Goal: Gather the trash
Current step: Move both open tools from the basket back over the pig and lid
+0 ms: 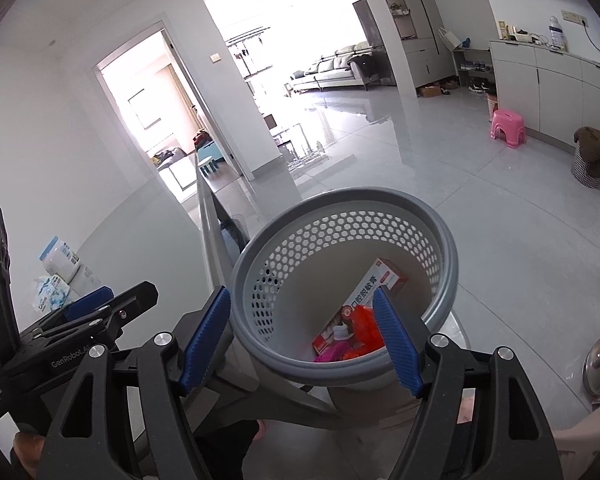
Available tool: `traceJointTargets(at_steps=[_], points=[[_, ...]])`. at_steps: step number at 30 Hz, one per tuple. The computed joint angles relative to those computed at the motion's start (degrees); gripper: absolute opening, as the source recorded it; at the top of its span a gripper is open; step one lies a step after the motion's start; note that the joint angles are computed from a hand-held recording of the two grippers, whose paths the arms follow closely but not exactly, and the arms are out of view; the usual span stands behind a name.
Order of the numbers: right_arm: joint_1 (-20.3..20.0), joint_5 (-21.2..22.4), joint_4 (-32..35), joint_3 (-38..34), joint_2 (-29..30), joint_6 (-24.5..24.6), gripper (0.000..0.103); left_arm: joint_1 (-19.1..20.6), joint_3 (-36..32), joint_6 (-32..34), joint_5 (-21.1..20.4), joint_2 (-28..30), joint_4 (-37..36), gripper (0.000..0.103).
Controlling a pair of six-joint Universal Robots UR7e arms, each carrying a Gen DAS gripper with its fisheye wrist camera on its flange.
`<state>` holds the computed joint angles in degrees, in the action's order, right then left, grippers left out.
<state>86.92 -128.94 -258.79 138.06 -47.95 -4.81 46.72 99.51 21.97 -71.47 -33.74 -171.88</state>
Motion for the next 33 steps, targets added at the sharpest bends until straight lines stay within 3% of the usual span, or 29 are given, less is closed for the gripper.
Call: traceJointTargets(at_steps=[14,33], points=[[4.23,1.21,10.19,-8.61,1.56,-4.64,0.072,3.69,-0.41,-0.77,4.83,-3.48,-3.02,0.091],[6.60,10.03,35.05,-27.62,7.67,-9.72,0.074,11.92,-4.87,-3.56,16.04,-6.32,-5.78,0.092]])
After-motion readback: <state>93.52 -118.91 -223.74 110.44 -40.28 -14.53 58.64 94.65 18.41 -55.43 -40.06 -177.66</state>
